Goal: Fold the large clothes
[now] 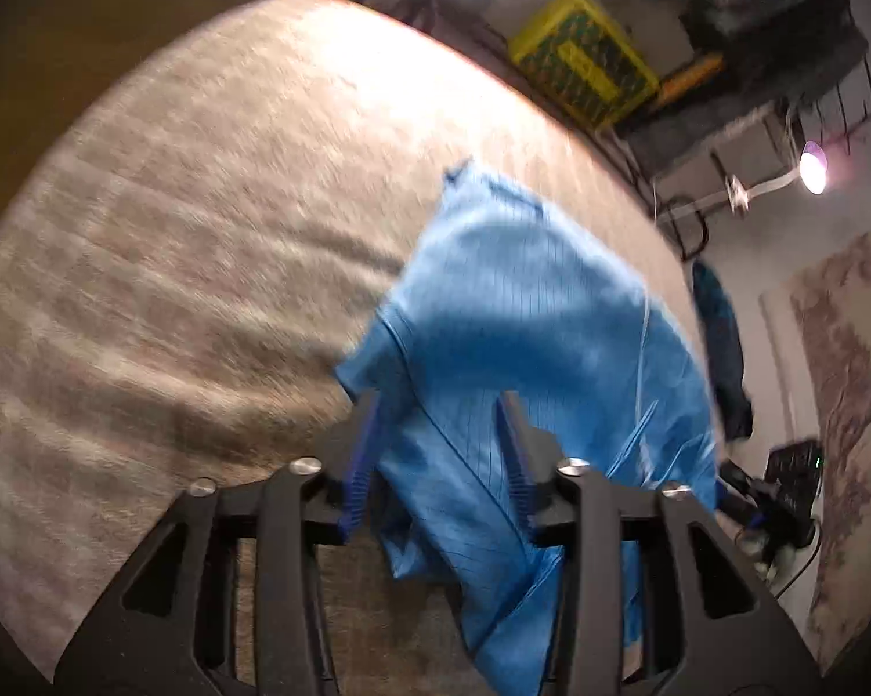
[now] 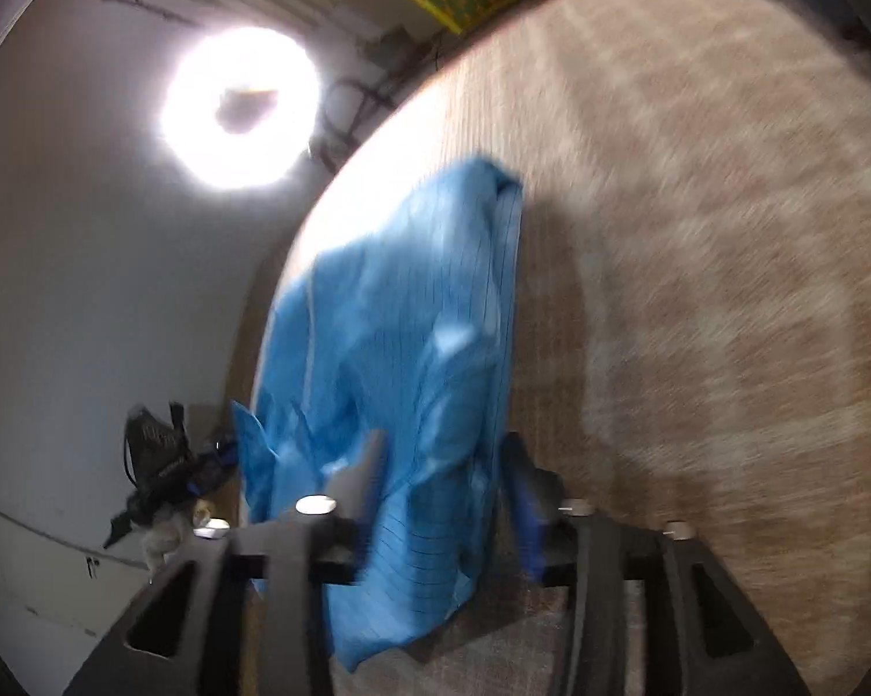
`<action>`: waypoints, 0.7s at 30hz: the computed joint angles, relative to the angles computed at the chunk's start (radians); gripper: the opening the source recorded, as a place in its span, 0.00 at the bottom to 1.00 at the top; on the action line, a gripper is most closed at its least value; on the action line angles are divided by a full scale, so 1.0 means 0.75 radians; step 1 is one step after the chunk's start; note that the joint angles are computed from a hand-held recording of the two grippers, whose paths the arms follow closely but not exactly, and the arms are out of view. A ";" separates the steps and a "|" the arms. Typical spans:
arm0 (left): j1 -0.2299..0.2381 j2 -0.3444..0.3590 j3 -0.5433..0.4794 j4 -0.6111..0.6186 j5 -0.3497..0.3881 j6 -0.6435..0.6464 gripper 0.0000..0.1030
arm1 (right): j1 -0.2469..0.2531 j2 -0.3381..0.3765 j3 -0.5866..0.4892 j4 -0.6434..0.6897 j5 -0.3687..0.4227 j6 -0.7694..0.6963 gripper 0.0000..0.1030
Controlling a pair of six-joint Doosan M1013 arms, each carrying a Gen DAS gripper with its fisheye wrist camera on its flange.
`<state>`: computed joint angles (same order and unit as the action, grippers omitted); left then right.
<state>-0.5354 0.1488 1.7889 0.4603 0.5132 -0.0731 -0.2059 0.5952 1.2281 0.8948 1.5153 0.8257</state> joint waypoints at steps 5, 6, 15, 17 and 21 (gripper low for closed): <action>0.020 -0.007 0.004 0.090 0.021 -0.113 0.59 | 0.013 -0.063 0.044 -0.061 -0.064 -0.095 0.57; 0.026 0.000 0.003 0.062 0.007 -0.093 0.59 | 0.032 -0.089 0.071 -0.116 -0.123 -0.147 0.55; 0.034 0.037 -0.018 -0.084 -0.059 0.046 0.45 | -0.019 0.030 0.100 0.366 0.324 -0.044 0.04; 0.040 0.032 -0.004 -0.115 -0.077 0.035 0.28 | -0.015 0.035 0.093 0.252 0.226 -0.001 0.08; 0.040 0.028 0.008 -0.151 -0.099 0.073 0.05 | -0.013 0.042 0.081 0.124 0.179 0.003 0.24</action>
<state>-0.5052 0.1695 1.7950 0.3473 0.4389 -0.0187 -0.2157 0.6264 1.2892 0.9878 1.6493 0.8279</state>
